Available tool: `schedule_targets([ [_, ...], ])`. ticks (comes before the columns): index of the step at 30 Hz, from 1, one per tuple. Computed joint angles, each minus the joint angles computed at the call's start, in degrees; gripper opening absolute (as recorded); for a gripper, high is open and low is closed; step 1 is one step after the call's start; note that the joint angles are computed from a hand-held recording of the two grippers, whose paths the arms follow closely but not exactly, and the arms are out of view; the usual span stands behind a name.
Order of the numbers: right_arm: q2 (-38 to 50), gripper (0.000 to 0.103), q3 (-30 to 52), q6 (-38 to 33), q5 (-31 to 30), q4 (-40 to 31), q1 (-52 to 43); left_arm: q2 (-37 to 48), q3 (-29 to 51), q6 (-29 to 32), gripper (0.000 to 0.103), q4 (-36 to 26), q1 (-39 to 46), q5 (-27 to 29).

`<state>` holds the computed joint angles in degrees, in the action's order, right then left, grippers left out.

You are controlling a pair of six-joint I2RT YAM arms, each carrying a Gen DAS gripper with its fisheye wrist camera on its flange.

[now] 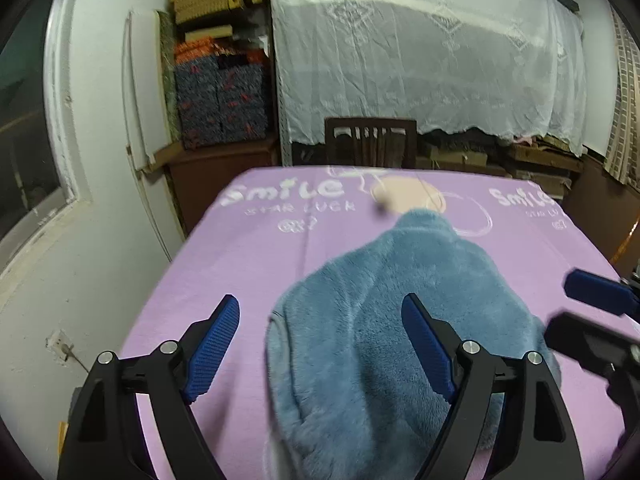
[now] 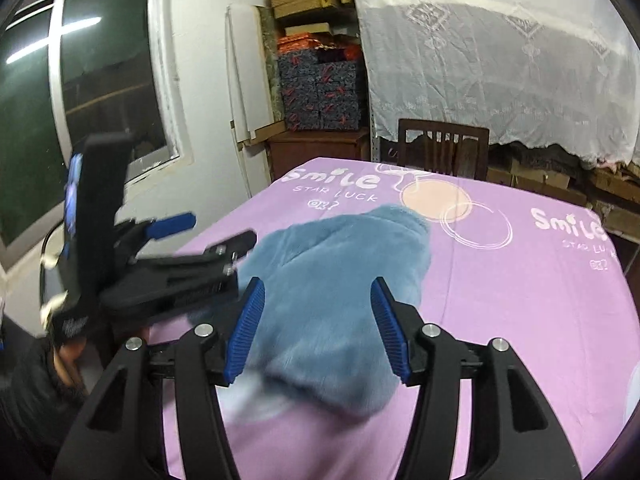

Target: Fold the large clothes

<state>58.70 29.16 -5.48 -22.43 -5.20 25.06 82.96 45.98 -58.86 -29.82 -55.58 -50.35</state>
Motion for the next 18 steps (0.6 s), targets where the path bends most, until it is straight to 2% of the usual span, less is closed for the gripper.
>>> schedule_targets([
  [4,11.82,0.054,5.24,2.38,-1.68,3.61,-1.38,1.77,-3.81,4.80,0.084,8.85,6.10,9.43],
  [9,25.97,0.053,10.15,5.43,-3.21,6.26,-3.24,1.33,-8.66,8.16,0.085,17.24,10.95,17.26],
  [14,30.82,0.053,8.96,4.84,-5.92,10.92,-5.48,2.56,-11.41,8.85,0.092,22.79,13.39,21.60],
  [18,34.61,0.064,8.91,5.31,-9.03,12.40,-7.81,1.78,-13.96,9.03,0.098,26.75,16.06,26.04],
])
